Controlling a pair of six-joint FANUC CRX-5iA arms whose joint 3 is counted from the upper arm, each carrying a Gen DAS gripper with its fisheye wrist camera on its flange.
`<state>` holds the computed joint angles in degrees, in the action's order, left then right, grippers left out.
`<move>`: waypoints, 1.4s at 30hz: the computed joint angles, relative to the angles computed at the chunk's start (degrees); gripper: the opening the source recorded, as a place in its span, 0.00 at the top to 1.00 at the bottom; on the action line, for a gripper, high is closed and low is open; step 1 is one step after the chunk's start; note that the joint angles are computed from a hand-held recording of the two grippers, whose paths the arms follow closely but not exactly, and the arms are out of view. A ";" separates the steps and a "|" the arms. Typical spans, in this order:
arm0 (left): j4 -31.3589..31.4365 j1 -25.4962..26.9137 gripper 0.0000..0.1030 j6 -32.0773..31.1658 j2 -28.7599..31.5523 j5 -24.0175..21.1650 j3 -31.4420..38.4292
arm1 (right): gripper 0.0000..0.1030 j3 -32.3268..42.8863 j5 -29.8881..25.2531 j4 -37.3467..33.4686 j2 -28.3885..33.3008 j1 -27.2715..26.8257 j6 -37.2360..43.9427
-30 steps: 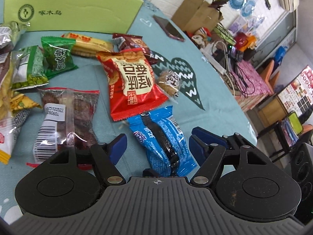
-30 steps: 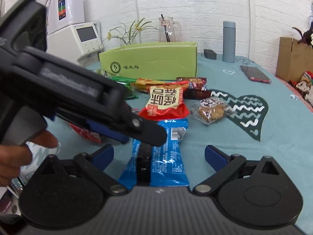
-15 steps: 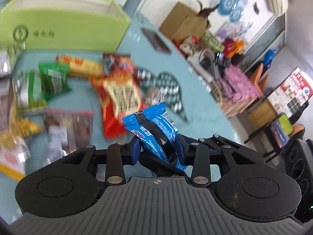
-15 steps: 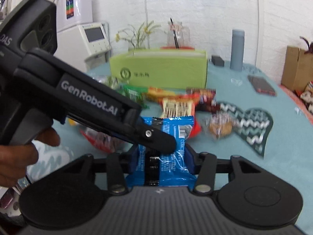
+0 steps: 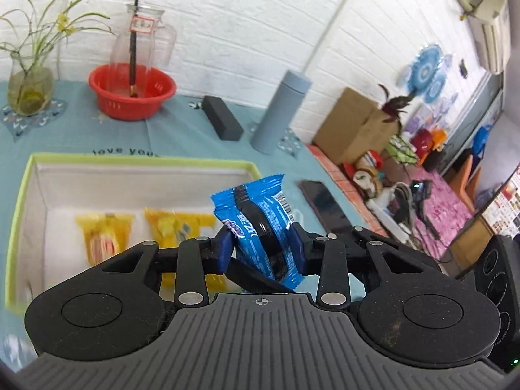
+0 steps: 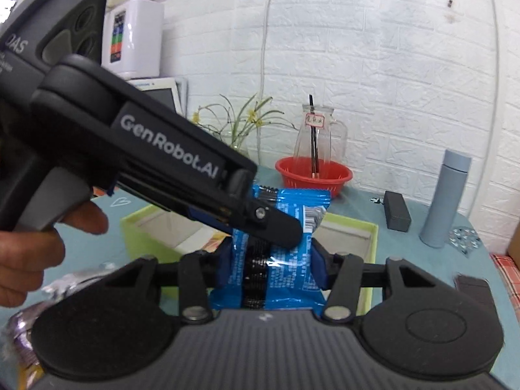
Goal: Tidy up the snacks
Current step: 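Lower the blue snack bar into the green box and release it, then grasp the silver snack bag with the left gripper and lift it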
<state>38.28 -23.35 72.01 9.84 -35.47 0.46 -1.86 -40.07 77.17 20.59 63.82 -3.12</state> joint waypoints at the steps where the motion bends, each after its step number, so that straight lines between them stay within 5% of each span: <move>1: -1.12 0.38 0.87 1.31 2.07 -0.99 2.40 | 0.46 2.12 0.89 -2.78 1.40 -1.15 3.28; 6: -2.22 1.15 0.79 2.49 11.09 -4.92 10.76 | 0.44 9.44 1.62 -14.71 6.48 -3.77 15.14; 10: -1.39 1.13 0.58 1.62 12.28 -4.46 11.37 | 0.27 6.12 0.32 -9.94 5.04 -3.74 8.24; 14: 4.71 0.59 0.44 -5.75 4.42 4.07 1.38 | 0.08 -0.67 -4.00 -0.50 0.32 -1.63 1.48; 19: 10.57 -0.49 0.31 -13.88 -9.22 12.05 -13.69 | 0.09 -8.47 -7.80 2.19 -5.80 3.89 -4.32; 22: 9.26 -0.30 0.28 -13.04 -17.10 13.88 -21.64 | 0.09 -12.49 -6.53 0.86 -8.67 8.08 -9.96; 28: -8.68 4.13 0.27 8.00 -32.10 11.93 -31.99 | 0.03 -13.23 -3.49 -1.34 -7.18 14.86 -17.22; 32: -2.82 8.67 0.27 8.63 -41.38 9.14 -41.72 | 0.03 -11.40 -0.60 1.42 -5.16 16.59 -20.63; 37: -2.92 14.11 0.27 11.80 -47.08 4.98 -47.18 | 0.03 -7.49 4.02 2.68 -1.87 16.19 -19.96; 42: 7.46 17.50 0.27 1.63 -46.41 4.39 -49.63 | 0.03 -1.41 2.72 -0.86 1.57 16.00 -10.01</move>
<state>45.74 -5.85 73.63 -36.57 -31.07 -49.17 -3.28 -37.35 76.31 22.17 79.82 -13.12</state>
